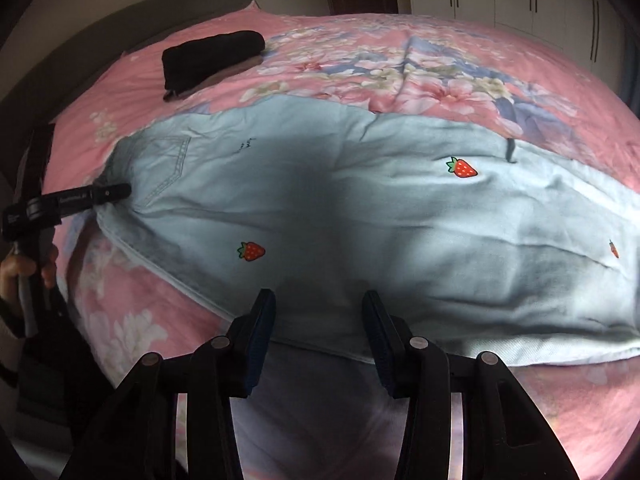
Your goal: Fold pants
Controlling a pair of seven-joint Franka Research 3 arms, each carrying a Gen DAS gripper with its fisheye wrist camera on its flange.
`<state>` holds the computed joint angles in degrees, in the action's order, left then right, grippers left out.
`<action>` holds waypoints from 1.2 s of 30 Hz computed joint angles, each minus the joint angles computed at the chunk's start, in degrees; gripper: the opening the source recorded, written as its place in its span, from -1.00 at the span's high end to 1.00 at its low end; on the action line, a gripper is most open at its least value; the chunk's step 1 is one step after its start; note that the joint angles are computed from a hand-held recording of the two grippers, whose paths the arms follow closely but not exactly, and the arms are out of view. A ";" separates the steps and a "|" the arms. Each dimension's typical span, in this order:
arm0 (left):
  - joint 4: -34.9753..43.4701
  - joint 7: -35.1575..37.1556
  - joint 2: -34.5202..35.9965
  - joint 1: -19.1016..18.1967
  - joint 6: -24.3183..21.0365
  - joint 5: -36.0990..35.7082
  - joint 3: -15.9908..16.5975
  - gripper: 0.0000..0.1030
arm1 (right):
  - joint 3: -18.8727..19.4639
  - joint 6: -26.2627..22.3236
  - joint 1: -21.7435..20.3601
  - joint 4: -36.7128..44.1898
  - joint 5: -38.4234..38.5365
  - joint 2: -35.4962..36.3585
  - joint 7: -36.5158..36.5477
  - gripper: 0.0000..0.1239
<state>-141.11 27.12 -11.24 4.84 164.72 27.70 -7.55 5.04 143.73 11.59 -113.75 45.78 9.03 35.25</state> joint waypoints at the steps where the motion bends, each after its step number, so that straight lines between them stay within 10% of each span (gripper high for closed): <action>1: -0.93 0.91 -0.63 -0.69 1.04 -2.20 0.96 0.93 | -0.51 -3.13 -0.86 0.80 0.14 -0.16 0.47 0.24; 4: -2.16 1.77 -2.30 -1.31 1.67 -3.89 0.64 0.83 | -1.85 -7.67 -3.49 1.64 5.01 -1.10 -0.13 0.24; 9: -1.41 -5.75 -5.39 2.45 0.64 3.76 -5.71 -0.55 | -5.21 -1.63 -6.94 3.08 6.00 1.96 12.16 0.24; 15: 2.17 -5.12 -4.51 -1.11 -0.35 6.21 -4.98 -0.64 | -8.23 9.50 -11.58 2.81 5.36 3.97 25.64 0.24; 22: 9.71 -0.24 4.52 -5.33 0.96 2.60 -3.12 -0.66 | -5.35 -3.16 -18.81 2.05 25.89 1.38 12.26 0.20; 30: 18.96 -5.95 11.96 -6.19 -6.00 12.75 -0.78 -0.63 | -0.72 -16.21 -11.21 16.58 18.27 10.11 7.24 0.18; 36: 17.13 2.07 13.95 -6.16 -6.84 5.18 1.13 -0.53 | 3.85 -18.29 -2.66 36.10 5.68 23.17 11.94 0.18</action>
